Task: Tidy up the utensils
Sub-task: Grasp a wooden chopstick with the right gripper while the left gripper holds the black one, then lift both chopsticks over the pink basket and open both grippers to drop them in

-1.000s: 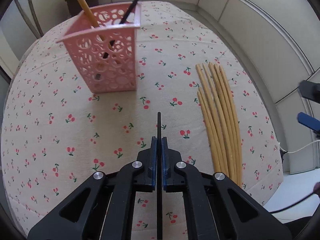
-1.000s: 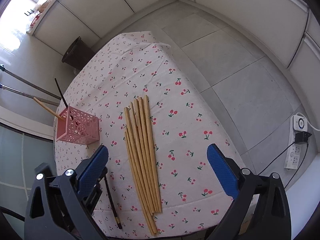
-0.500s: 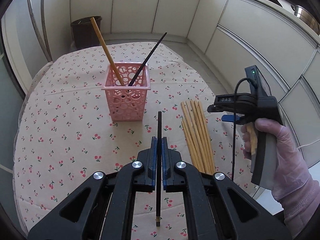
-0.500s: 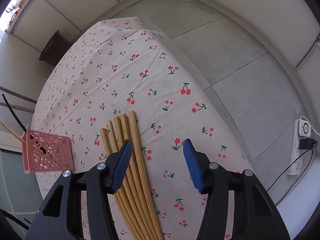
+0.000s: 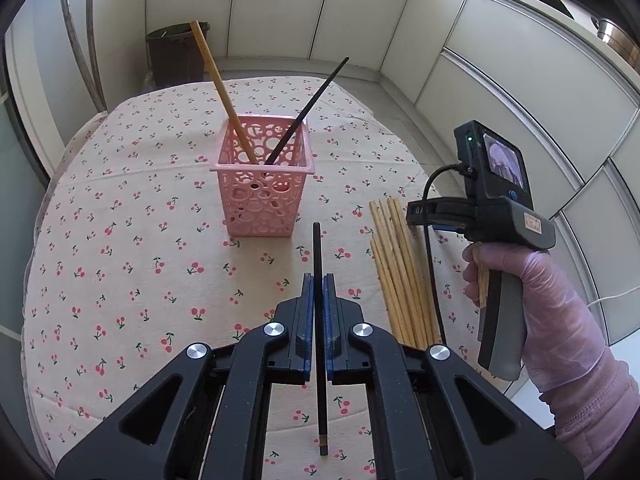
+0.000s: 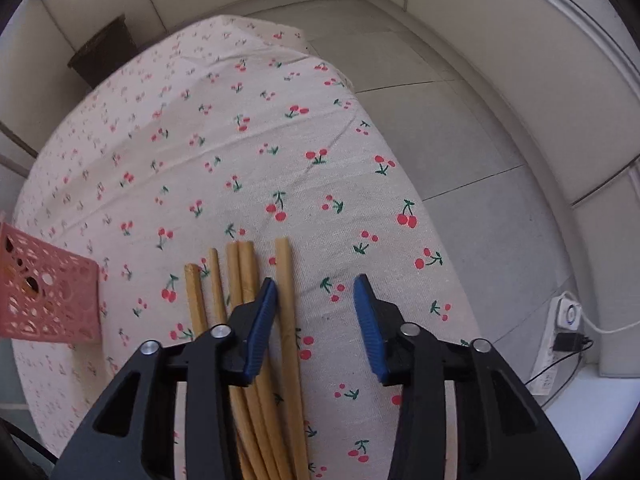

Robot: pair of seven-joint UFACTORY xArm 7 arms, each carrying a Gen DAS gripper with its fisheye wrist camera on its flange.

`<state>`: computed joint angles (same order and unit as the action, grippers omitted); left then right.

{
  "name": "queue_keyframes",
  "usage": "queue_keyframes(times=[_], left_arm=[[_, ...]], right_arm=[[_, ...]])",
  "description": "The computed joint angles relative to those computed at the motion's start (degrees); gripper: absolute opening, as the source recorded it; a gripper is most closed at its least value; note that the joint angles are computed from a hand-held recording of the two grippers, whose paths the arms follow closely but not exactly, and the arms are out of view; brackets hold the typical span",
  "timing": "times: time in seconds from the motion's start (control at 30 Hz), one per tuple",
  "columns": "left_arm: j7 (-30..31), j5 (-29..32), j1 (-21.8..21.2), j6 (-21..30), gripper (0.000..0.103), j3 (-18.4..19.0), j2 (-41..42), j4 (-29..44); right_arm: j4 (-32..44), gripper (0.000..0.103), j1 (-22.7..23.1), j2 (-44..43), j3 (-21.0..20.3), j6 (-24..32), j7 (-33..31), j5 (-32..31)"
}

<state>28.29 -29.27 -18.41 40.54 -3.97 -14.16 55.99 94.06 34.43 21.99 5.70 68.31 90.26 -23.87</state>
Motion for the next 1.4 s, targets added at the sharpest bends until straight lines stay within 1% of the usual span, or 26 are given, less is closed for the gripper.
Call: queue_keyframes(times=[0.07,0.1,0.13,0.23,0.33,0.53,0.67,0.77,0.87,1.0,1.07,1.13,1.23,1.33,1.4], left_arm=[[-0.1,0.1,0.1,0.0,0.004,0.0,-0.1,-0.1],[-0.1,0.0,0.1,0.0,0.004,0.1,0.0,0.0],[-0.2,0.0,0.2,-0.2,0.004,0.1,-0.1,-0.1],[0.0,-0.4,0.2,-0.7,0.004,0.3,-0.1,-0.1],[1.2,-2.2,0.0,-1.0,0.004,1.0,-0.3,-0.1],[4.8,-5.6,-0.4,-1.4,0.004,2.0,-2.0,-0.4],[6.0,-6.9,-0.5,-0.9,0.004,2.4,-2.9,-0.3],[7.0,-7.3,-0.6,-1.1,0.004,2.7,-4.1,-0.5],[7.6,-7.6,-0.7,-1.1,0.004,3.0,-5.4,-0.7],[8.0,-8.0,-1.1,-1.2,0.004,3.6,-6.7,0.0],[7.7,-8.4,-1.2,-1.3,0.004,3.8,-6.6,1.5],[7.0,-9.0,-1.3,-0.6,0.004,4.2,-5.6,4.1],[5.6,-10.2,-0.8,-0.8,0.004,4.3,-3.3,8.9],[4.3,-11.5,-0.1,-2.5,0.004,4.1,-0.7,13.9],[3.4,-12.1,0.5,-3.7,0.004,3.8,1.1,17.0]], right_arm=[[-1.1,0.028,0.0,-0.6,0.1,-1.3,-0.1,-0.4],[-2.4,0.016,-0.3,-1.3,0.2,-2.9,-0.2,-0.2],[-4.1,0.008,-0.6,-2.3,0.3,-4.8,0.5,0.0],[-8.1,0.008,-1.0,-4.7,0.5,-8.9,2.8,-0.4],[-11.8,0.008,-0.5,-7.9,0.8,-11.9,6.6,-4.1],[-12.9,0.008,1.0,-13.7,3.5,-9.7,12.3,-13.5],[-13.5,0.008,1.6,-17.3,6.2,-10.4,15.0,-18.5],[-12.7,0.008,2.0,-18.9,8.2,-9.9,15.1,-21.1],[-11.0,0.008,2.8,-19.8,10.0,-7.8,15.1,-24.0],[-7.9,0.008,3.4,-20.3,11.3,-5.1,15.0,-27.5],[-5.6,0.008,3.7,-19.9,11.6,-2.9,14.2,-29.0],[-4.3,0.008,3.7,-20.1,11.4,-2.4,14.4,-30.3],[-3.8,0.008,2.6,-21.1,10.7,-4.3,15.8,-32.1],[-1.9,0.008,1.6,-21.0,10.6,-5.2,16.5,-34.9],[-0.8,0.008,1.0,-20.9,10.3,-7.0,16.8,-36.6]])
